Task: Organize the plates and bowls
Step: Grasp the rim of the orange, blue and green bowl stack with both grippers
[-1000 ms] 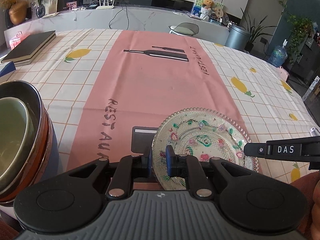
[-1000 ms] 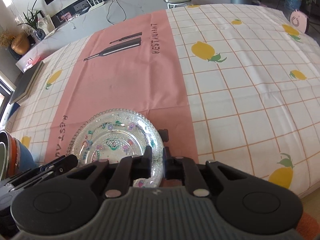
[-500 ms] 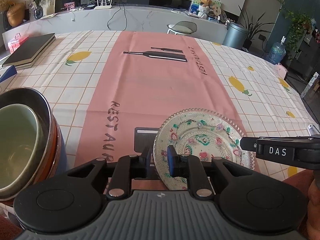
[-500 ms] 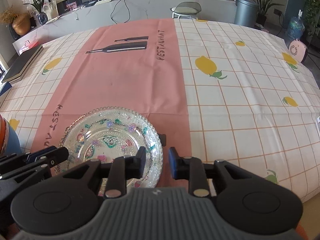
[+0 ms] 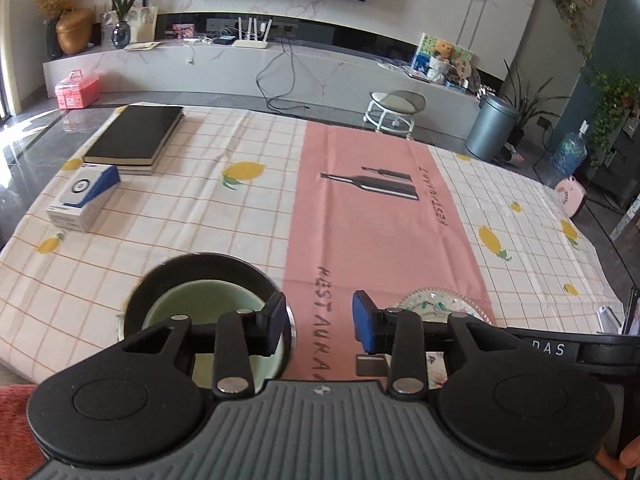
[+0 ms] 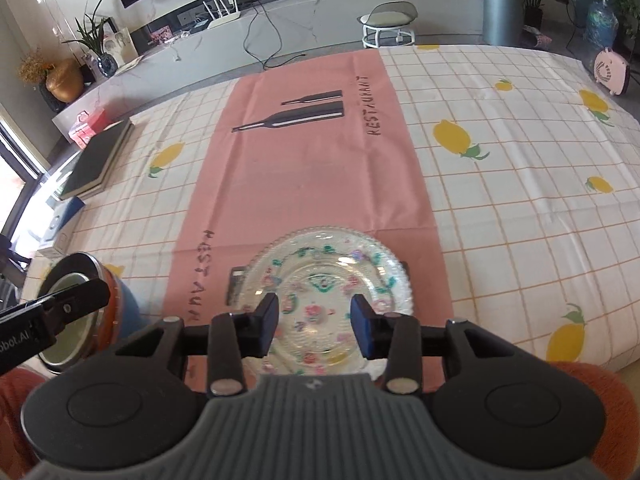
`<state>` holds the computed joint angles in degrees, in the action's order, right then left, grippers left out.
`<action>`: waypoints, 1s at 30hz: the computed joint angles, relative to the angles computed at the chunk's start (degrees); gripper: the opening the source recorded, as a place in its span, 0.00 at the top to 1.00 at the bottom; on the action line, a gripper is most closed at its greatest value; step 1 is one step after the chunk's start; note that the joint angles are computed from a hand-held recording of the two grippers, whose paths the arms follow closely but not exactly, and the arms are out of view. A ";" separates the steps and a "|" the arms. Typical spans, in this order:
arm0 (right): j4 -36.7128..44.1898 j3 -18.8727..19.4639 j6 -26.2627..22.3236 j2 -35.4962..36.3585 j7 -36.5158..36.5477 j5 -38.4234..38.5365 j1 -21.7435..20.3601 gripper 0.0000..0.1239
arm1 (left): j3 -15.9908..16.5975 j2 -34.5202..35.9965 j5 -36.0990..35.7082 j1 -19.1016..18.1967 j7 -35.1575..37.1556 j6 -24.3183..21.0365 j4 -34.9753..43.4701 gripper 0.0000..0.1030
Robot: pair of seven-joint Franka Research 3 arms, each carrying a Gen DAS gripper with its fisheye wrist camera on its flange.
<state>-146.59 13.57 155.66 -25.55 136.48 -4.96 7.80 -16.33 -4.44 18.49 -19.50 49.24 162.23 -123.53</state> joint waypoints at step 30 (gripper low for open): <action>22.01 -5.47 2.99 28.70 -14.45 32.83 15.30 0.55 | 4.22 4.84 -40.11 5.92 16.97 -6.48 -1.77 0.39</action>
<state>-124.58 8.10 158.65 3.14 122.03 27.86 23.09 -12.11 0.40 -21.62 -13.59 66.22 155.75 -125.30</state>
